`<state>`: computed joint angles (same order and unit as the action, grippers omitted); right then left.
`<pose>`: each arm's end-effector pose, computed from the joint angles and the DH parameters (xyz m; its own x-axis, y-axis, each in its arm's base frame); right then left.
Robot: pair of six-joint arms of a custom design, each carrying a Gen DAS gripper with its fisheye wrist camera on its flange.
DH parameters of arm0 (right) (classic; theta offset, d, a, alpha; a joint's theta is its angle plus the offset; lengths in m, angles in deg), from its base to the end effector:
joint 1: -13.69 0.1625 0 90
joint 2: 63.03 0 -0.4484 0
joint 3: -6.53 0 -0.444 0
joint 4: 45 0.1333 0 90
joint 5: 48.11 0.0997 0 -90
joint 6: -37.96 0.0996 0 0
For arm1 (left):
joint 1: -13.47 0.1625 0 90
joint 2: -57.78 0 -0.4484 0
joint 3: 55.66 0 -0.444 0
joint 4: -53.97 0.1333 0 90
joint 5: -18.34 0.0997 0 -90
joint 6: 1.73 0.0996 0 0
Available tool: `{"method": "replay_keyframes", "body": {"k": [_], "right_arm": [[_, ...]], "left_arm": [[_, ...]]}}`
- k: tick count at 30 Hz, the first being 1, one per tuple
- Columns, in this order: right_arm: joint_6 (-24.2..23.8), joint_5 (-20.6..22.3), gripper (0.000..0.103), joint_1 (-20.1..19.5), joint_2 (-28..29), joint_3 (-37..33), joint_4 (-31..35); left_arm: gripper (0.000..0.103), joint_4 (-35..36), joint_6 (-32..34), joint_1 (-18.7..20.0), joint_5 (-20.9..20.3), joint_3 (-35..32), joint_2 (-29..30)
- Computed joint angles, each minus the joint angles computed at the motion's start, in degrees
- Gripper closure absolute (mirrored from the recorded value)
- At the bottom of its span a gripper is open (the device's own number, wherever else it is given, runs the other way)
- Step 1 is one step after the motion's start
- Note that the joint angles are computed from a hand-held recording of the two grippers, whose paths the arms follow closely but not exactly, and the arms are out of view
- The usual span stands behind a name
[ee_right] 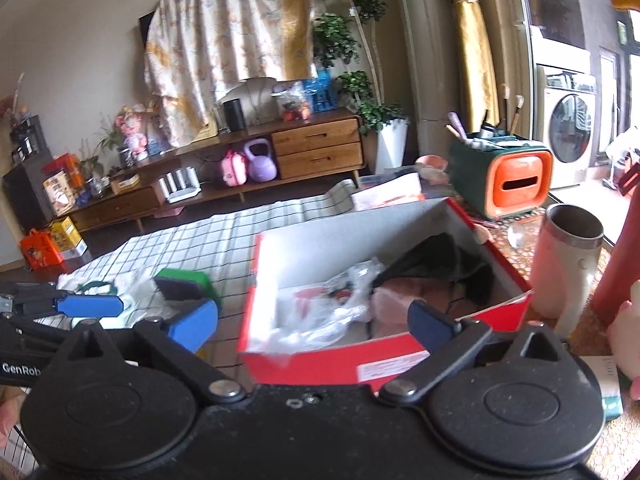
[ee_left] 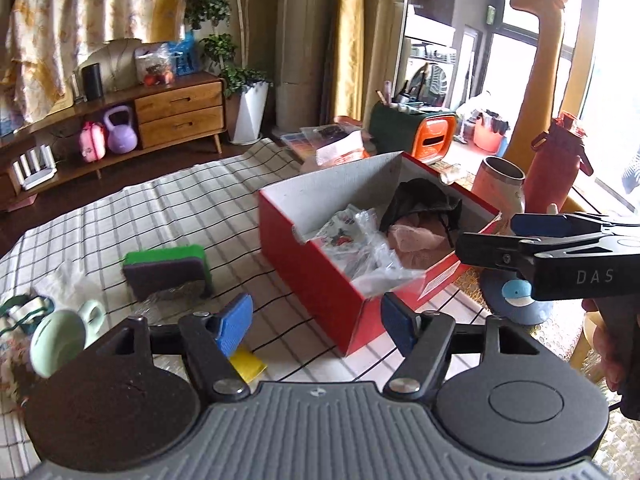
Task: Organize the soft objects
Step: 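Withdraw both open grippers from the box over the table, then grasp the yellow sponge with the right gripper while the left gripper grasps the clear bubble wrap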
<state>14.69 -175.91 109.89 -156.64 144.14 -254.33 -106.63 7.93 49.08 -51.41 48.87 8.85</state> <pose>0.1142 -0.3824 0.3781 -0.7697 0.3636 0.5248 -0.3608 0.4305 -0.8274 -0.4437 -0.5241 0.0697 -0.4786 0.7949 -0.3730 0.8780 0.4352 -0.1990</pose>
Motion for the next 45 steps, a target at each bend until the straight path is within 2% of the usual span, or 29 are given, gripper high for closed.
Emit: {"method": "replay_keyframes", "body": {"k": [2, 8, 15, 17, 20, 30, 39, 45], "right_arm": [[0.5, -0.3, 0.000, 1.2, 0.7, 0.3, 0.1], [1.4, -1.9, 0.000, 4.7, 3.5, 0.5, 0.6], [1.9, -2.9, 0.000, 7.1, 6.6, -0.4, 1.2], [1.7, -2.4, 0.000, 7.2, 7.2, -0.7, 2.0], [0.2, -1.3, 0.000, 7.2, 8.5, -1.5, 2.8], [-5.1, 3.7, 0.004, 4.5, 13.9, -3.9, 7.1], [-7.7, 5.7, 0.017, 0.6, 18.5, -6.2, 8.7], [-9.3, 6.1, 0.026, -2.2, 20.6, -8.1, 9.4]], "left_arm": [[0.023, -0.6, -0.2, 0.5, 0.2, 1.8, -2.0], [0.021, -0.8, -1.3, 2.2, 1.0, 5.5, -6.7], [0.017, -2.2, -1.0, 4.4, 2.1, 8.6, -10.7], [0.004, -2.9, -1.3, 4.8, 3.5, 9.3, -11.4], [0.001, -5.1, -1.3, 5.9, 4.4, 10.3, -11.9], [0.000, -8.0, -2.9, 8.4, 7.7, 9.8, -8.3], [0.001, -8.4, -4.5, 9.8, 9.8, 8.0, -3.4], [0.001, -12.0, -4.1, 10.9, 9.0, 7.5, -0.8]]}}
